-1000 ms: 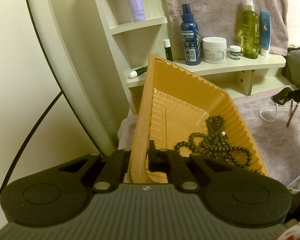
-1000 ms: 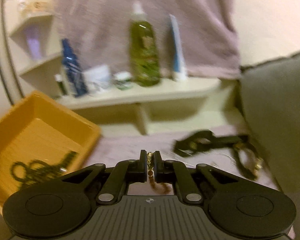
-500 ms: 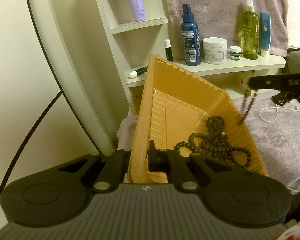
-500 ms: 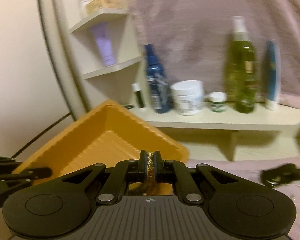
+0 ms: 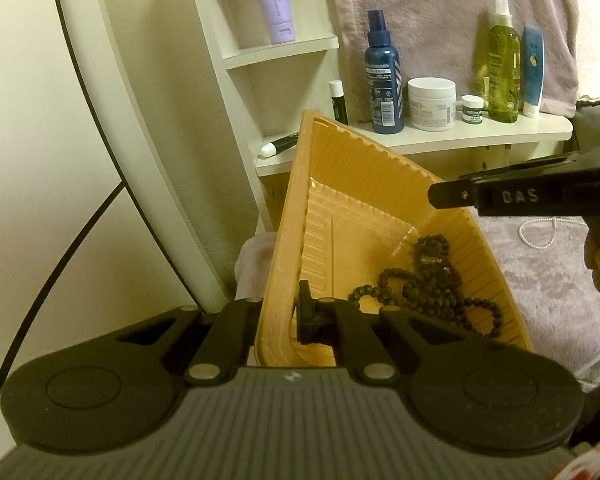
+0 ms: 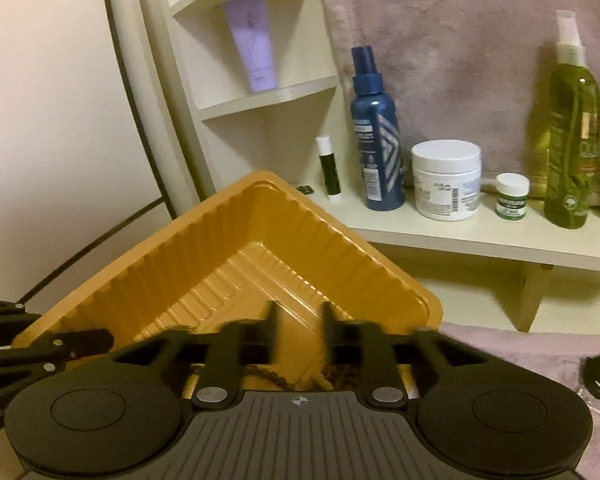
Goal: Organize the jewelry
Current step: 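Carry the brown bracelet over the tray and open the right gripper, then move the right gripper to the white pearl necklace and grasp it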
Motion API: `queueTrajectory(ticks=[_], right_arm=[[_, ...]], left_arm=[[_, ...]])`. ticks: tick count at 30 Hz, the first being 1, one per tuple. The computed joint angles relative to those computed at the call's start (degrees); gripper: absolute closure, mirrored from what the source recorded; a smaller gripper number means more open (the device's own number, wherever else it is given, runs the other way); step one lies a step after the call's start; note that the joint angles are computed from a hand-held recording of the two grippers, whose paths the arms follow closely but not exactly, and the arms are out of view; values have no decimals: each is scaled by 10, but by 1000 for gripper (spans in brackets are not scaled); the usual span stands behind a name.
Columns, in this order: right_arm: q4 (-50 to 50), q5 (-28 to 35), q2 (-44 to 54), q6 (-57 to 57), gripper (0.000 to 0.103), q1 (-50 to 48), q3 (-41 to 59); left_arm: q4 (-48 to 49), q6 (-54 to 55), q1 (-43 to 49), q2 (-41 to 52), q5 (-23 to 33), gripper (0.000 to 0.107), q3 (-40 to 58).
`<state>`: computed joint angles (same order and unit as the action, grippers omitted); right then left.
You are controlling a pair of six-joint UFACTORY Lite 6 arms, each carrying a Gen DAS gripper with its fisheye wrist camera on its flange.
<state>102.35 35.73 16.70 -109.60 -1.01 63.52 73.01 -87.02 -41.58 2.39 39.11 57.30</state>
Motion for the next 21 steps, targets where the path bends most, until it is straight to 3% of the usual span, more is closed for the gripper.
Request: queueTrajectory(ticks=[9,21], right_arm=[[-29,-8,-34,25,59,-60,-46],[26,-18,-91,-66,59,-192,-157]], left_arm=[[-1,-2,-1,-3,1,103,-3],[-1,0,-6,1,8,103,1]])
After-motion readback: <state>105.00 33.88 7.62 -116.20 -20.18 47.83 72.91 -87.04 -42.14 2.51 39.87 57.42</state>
